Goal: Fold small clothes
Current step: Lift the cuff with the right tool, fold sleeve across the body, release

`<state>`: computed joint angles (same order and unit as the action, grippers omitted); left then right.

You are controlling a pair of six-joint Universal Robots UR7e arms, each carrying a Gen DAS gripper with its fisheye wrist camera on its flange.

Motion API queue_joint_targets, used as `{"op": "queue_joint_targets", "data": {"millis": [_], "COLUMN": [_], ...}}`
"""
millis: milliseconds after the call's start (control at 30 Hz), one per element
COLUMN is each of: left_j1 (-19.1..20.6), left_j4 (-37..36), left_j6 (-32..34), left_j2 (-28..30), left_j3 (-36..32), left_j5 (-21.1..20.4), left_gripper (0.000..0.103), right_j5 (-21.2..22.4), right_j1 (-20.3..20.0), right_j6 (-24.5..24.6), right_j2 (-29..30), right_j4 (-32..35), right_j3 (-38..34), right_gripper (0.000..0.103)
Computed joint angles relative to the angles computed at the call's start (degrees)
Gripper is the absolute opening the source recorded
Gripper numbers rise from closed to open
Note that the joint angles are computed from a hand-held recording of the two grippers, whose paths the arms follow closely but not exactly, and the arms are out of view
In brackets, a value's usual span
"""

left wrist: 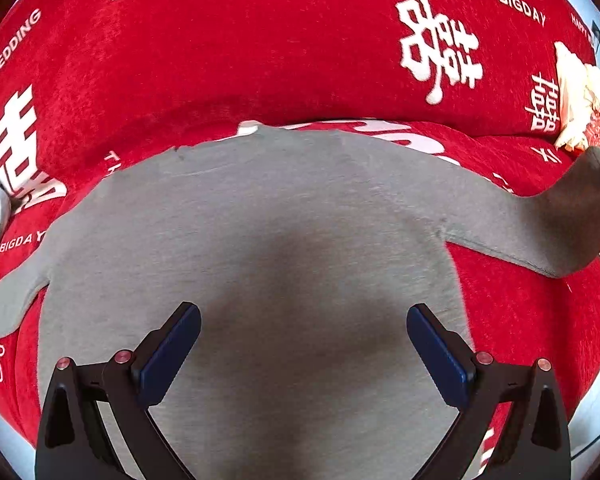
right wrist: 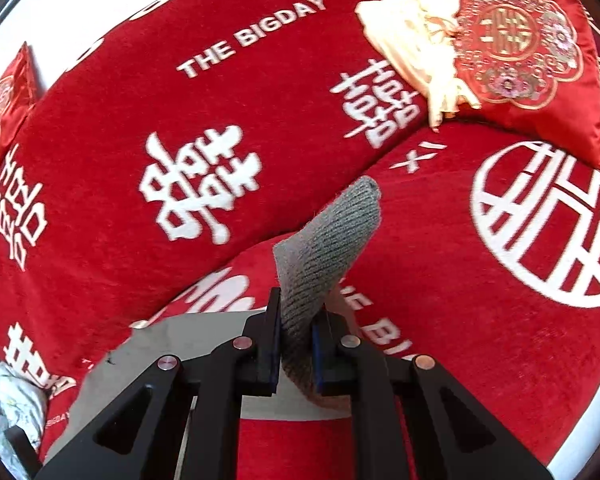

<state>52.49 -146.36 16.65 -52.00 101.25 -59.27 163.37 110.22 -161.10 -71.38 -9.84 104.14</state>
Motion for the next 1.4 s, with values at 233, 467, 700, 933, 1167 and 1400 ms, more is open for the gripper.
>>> {"op": "queue_joint_targets", "data": {"millis": [233,467,700,933,1167,1400], "left_j1": [3.4,7.3,11.5,11.9,11.7,12.9], "left_j4": [3.0,6.4,9.9,6.4,3.5,3.3], "left_j6": [1.4,2.6,2.7,3.7,6.0,6.9], "left_j2": [-0.9,-1.1,-0.2,-1.1,-3.2,-4.9], "left_j3": [-2.8,-5.9,-9.4,-9.3,-7.4,-8.3], "left_j5": [-0.8,-1.3,-1.9,0.2,0.7,-0.7], "left_gripper": [0.103,0.103,0.103,0.103,0.103,0.103], "right_j5": [-2.2,-3.2,-3.7,-8.3,-10.6,-12.8], "right_j1": [0.9,1.2,1.7,1.2,2.3,3.5], "right_j6": [1.0,2.0,-1.5,-1.2,-5.2,-9.1], "right_j2": [7.3,16.8,26.1,34.4,40.5,46.0], "right_j4": [3.6,11.1,16.8,27.3,29.7,30.2], "right_j3": [-8.5,-20.5,-33.6,-46.5,-55.4,-63.4], "right_gripper": [0.013,0.013,0.013,0.013,0.013,0.013]}}
